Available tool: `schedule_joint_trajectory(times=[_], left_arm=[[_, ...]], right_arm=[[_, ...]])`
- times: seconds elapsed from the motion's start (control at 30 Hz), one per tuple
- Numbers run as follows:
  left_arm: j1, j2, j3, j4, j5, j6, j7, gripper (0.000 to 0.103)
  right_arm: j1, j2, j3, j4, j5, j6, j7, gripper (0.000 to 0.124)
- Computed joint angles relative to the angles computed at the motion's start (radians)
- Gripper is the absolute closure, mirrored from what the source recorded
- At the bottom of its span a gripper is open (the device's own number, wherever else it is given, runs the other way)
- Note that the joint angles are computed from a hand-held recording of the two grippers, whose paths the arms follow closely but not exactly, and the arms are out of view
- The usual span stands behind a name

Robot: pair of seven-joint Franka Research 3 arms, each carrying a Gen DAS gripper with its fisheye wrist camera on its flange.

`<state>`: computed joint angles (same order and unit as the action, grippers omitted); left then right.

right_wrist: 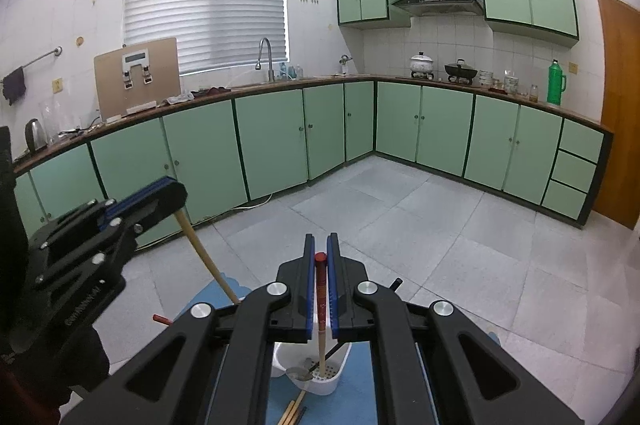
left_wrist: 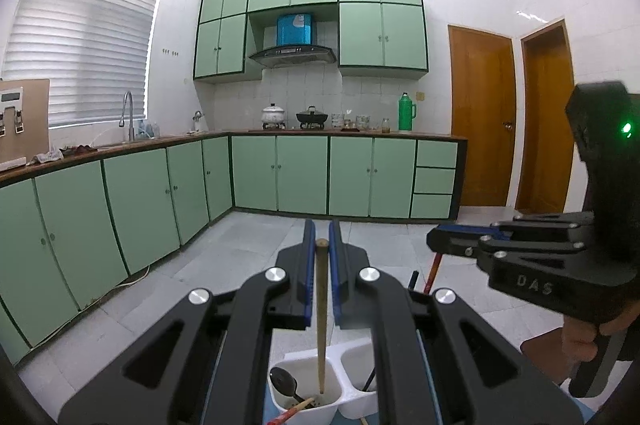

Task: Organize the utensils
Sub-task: 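Lower both chopsticks into the holder and open both grippers, then move both open grippers back over the remaining chopsticks on the mat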

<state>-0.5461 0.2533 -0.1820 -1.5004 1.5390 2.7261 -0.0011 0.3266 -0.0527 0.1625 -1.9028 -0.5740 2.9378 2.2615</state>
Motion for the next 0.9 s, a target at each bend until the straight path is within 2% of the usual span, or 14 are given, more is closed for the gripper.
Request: schedule_joint_trajectory(times=[0.27,0.37,0.4,0.43,0.47,0.5,0.6,0.7,0.77,0.83,0.9], left_arm=[[0.019,0.023,0.002,-0.020,-0.132,0.024,0.085,0.097],[0.027,0.028,0.005,-0.037,-0.203,0.039,0.140,0.096],[0.027,0.022,0.007,-0.049,-0.223,0.040,0.147,0.095],[0.030,0.017,0.008,-0.061,-0.245,0.045,0.154,0.094],[0.036,0.008,0.008,-0.076,-0.271,0.053,0.161,0.087],[0.033,-0.009,0.015,-0.096,-0.258,0.056,0.136,0.079],[0.039,-0.071,0.014,-0.160,-0.207,0.056,0.069,0.075],[0.055,-0.146,-0.013,-0.238,-0.149,0.036,-0.014,0.063],[0.068,-0.195,-0.040,-0.293,-0.113,0.014,-0.066,0.056],[0.080,-0.248,-0.075,-0.358,-0.116,-0.026,-0.078,0.051],[0.093,-0.301,-0.109,-0.432,-0.125,-0.041,-0.100,0.046]], right_arm=[[0.015,0.021,-0.008,0.008,0.043,-0.029,-0.022,0.118],[0.029,0.032,-0.017,0.004,0.124,-0.049,-0.083,0.117],[0.032,0.034,-0.020,-0.001,0.149,-0.052,-0.097,0.113],[0.034,0.030,-0.024,-0.010,0.170,-0.056,-0.107,0.103],[0.032,0.022,-0.027,-0.023,0.167,-0.049,-0.095,0.097],[0.025,0.007,-0.028,-0.043,0.143,-0.034,-0.063,0.097],[-0.007,-0.051,-0.016,-0.109,0.111,0.010,0.001,0.091],[-0.085,-0.131,0.038,-0.193,0.030,0.045,0.113,0.073],[-0.160,-0.195,0.097,-0.258,-0.031,0.069,0.201,0.054],[-0.218,-0.255,0.148,-0.323,-0.049,0.089,0.249,0.045],[-0.235,-0.322,0.172,-0.407,-0.020,0.102,0.263,0.039]])
